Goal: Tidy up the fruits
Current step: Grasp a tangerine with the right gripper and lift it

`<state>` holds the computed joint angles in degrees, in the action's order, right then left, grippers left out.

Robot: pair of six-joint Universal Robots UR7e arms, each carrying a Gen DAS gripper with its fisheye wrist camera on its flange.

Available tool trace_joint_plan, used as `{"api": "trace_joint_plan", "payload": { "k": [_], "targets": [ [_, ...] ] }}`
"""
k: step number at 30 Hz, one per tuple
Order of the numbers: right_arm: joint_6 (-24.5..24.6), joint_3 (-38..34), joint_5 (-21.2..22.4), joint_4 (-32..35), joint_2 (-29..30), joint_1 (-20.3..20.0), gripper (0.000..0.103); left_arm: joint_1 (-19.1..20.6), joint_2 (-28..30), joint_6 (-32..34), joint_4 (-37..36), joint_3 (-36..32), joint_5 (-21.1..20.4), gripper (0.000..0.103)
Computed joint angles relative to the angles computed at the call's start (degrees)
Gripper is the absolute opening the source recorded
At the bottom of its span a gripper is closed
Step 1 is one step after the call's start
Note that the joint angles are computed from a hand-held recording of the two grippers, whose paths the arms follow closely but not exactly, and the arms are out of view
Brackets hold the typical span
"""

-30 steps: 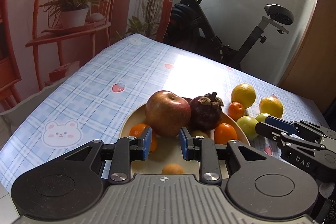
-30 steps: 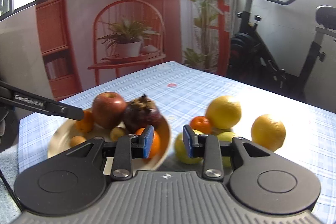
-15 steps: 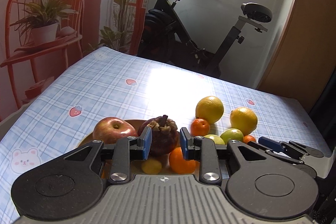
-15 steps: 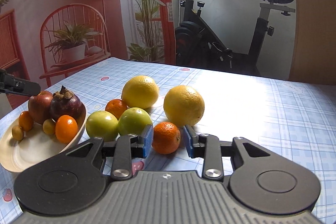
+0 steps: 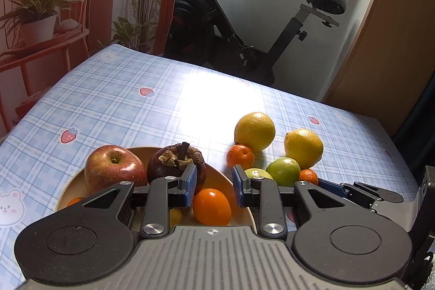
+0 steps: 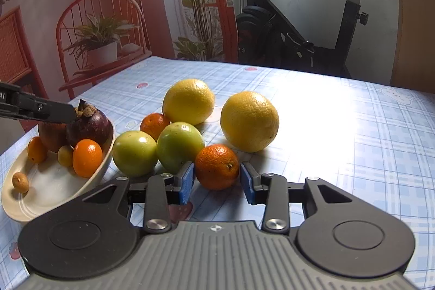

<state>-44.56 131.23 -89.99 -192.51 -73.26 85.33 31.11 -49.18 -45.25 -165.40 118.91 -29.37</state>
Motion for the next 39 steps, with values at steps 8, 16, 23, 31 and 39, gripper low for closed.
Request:
{"api": "trace_joint_plan", "payload": {
  "k": [8,16,23,31,39],
  "targets": [
    [2.9,2.1,1.6,-5.0,-0.7,-1.2,0.038,2.3,1.5,2.9,-2.1,-2.5,-2.9,0.031],
    [4.7,2.6,2.4,-6.6,-1.0,-1.7,0.038,4.2,4.0,6.3,-3.8,-6.0,-4.8,0.031],
    [6.1,2.5,3.9,-5.4,-1.7,-2.7,0.038,5.6,5.1,7.1,-4.4,-8.3,-5.1,0.031],
    [7.3,2.9,5.8,-6.4,-2.2,-3.8,0.038,5.2,4.7,9.6,-4.8,-9.4,-4.0,0.031],
    [5.8,2.8,5.9,-8.1,-3.7,-3.2,0.038,4.1,3.9,13.9,-7.1,-10.7,-2.4,0.031]
  ]
}}
